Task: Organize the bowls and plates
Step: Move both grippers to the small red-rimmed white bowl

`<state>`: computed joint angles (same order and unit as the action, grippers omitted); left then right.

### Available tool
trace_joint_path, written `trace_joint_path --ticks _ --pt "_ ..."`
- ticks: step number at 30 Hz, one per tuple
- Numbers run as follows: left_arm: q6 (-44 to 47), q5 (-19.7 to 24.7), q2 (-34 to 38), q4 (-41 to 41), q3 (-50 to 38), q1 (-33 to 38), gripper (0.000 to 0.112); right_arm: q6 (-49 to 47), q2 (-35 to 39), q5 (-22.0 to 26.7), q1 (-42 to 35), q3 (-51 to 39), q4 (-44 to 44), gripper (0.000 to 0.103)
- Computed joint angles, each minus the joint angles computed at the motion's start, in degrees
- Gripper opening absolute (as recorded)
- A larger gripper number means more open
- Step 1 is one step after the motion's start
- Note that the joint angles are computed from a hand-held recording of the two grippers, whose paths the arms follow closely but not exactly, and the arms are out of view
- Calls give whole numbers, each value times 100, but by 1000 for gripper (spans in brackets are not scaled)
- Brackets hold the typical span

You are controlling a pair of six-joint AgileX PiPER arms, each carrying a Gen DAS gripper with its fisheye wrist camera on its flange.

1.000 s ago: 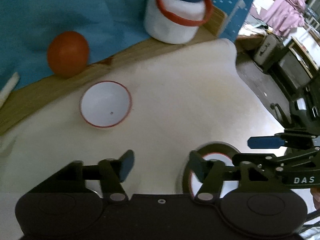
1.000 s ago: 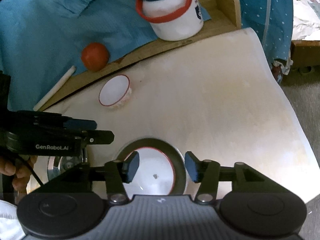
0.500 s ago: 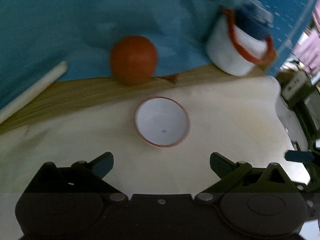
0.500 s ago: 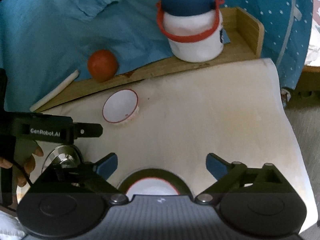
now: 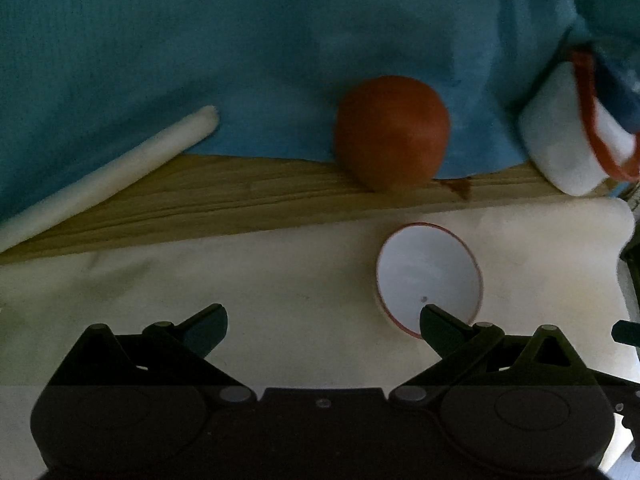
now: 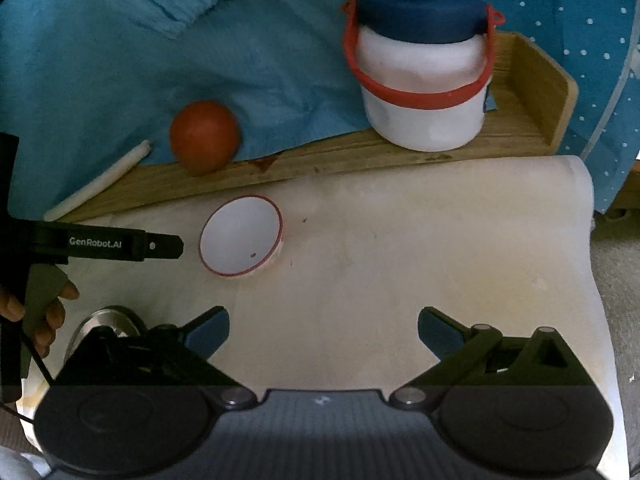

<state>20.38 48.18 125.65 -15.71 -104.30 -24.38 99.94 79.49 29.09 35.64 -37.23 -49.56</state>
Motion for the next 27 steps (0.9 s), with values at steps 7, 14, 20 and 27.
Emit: trace_joint_path --ticks 7,14,20,27 --pt "-411 214 488 273 -631 -58 102 -207 699 -669 -612 -282 -71 102" --pt "-421 374 777 360 -996 -131 102 -336 1313 -1069 -999 -692 -300 102" --pt "-446 513 967 427 -1255 -152 102 -608 1731 -1222 -1164 -1022 -295 102" --pt "-592 679 1270 503 -1682 -270 102 -1073 2012 -1249 -1272 -1260 -44 99"
